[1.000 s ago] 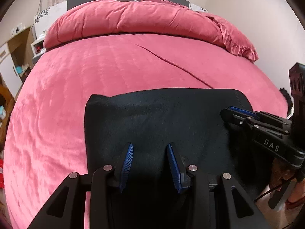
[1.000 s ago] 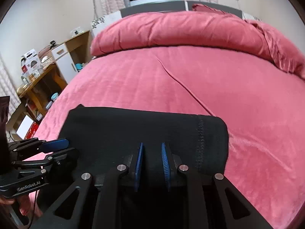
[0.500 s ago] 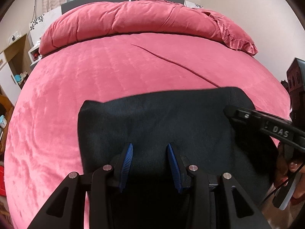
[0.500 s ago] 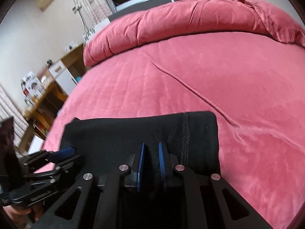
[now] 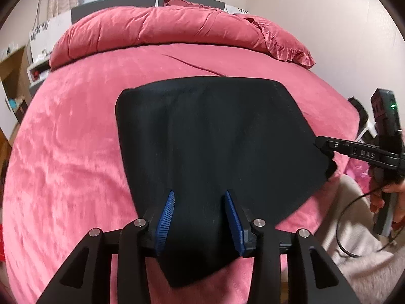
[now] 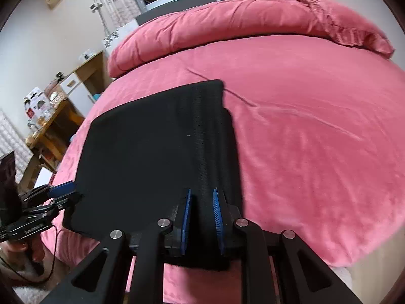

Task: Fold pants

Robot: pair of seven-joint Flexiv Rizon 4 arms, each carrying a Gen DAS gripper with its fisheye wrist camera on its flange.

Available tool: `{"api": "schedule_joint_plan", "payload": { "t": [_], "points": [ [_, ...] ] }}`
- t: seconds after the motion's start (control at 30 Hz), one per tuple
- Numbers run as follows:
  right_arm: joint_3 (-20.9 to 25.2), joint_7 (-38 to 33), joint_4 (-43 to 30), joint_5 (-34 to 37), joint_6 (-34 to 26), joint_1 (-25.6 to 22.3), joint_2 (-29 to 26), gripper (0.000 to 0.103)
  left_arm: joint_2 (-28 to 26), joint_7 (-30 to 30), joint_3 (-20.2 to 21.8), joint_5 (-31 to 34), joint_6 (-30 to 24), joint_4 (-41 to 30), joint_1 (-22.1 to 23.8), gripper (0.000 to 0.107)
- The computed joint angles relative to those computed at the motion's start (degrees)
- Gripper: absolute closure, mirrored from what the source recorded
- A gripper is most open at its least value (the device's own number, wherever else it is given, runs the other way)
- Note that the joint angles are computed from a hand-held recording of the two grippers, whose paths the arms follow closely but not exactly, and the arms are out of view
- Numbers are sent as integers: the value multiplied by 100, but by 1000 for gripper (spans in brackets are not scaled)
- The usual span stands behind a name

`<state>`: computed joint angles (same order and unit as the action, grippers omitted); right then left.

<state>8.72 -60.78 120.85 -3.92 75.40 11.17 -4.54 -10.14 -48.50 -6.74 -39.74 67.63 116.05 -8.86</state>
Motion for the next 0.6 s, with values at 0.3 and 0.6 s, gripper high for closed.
{"api": "schedule_joint_plan", "payload": {
  "t": [0.3, 0.6],
  "points": [
    [429, -1533, -1094, 2331, -509, -532, -527, 18, -390, -614, 72, -1394, -1215, -407, 460, 40],
    [472, -2159, -1991, 3291, -1258, -522, -1121, 57, -740, -509, -34, -1535, -1774, -841, 592, 63]
  ]
}}
